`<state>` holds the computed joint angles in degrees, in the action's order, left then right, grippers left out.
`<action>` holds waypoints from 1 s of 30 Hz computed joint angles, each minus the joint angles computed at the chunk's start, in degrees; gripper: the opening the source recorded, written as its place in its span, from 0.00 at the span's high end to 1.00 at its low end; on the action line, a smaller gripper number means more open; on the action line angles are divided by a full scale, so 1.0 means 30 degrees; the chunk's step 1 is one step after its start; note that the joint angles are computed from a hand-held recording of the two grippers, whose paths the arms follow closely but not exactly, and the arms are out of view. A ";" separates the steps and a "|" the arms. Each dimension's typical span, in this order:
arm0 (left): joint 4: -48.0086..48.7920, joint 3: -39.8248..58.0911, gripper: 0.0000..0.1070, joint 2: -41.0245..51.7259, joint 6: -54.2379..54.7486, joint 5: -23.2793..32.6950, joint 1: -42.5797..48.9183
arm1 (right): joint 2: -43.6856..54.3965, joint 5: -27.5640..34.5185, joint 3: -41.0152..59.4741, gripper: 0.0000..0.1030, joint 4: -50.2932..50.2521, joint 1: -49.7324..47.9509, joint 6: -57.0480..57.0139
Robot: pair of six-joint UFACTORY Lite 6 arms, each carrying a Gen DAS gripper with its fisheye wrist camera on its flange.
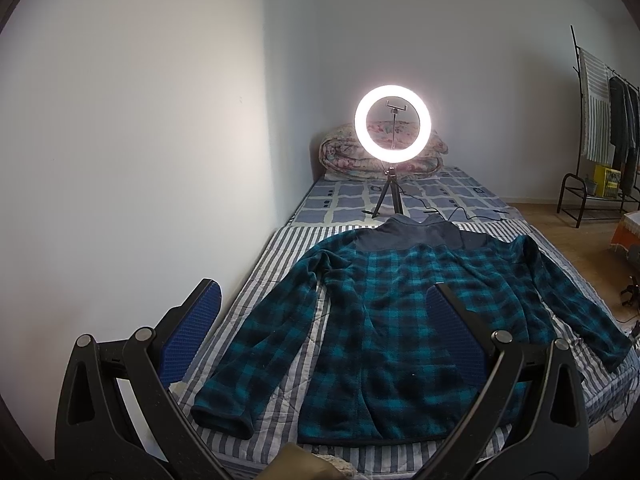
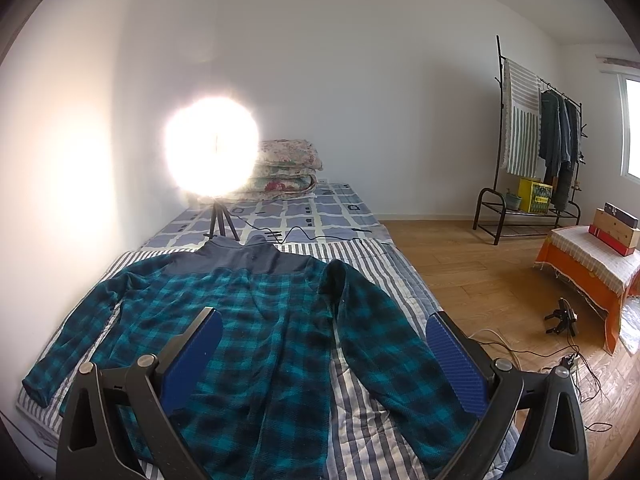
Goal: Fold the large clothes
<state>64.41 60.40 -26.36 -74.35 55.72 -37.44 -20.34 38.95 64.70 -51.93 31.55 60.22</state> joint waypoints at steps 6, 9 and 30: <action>0.0034 -0.0033 0.04 0.0009 -0.0029 -0.0065 0.0061 | 0.0007 -0.0018 -0.0021 0.00 -0.0093 0.0052 0.0056; -0.0062 -0.0049 0.04 -0.0029 0.0117 -0.0177 0.0195 | 0.0004 -0.0059 -0.0013 0.00 0.0005 -0.0004 -0.0028; 0.0164 -0.0983 0.04 -0.0497 -0.0147 -0.0445 0.0588 | 0.0282 -0.0390 -0.0024 0.00 -0.0215 0.0304 0.0245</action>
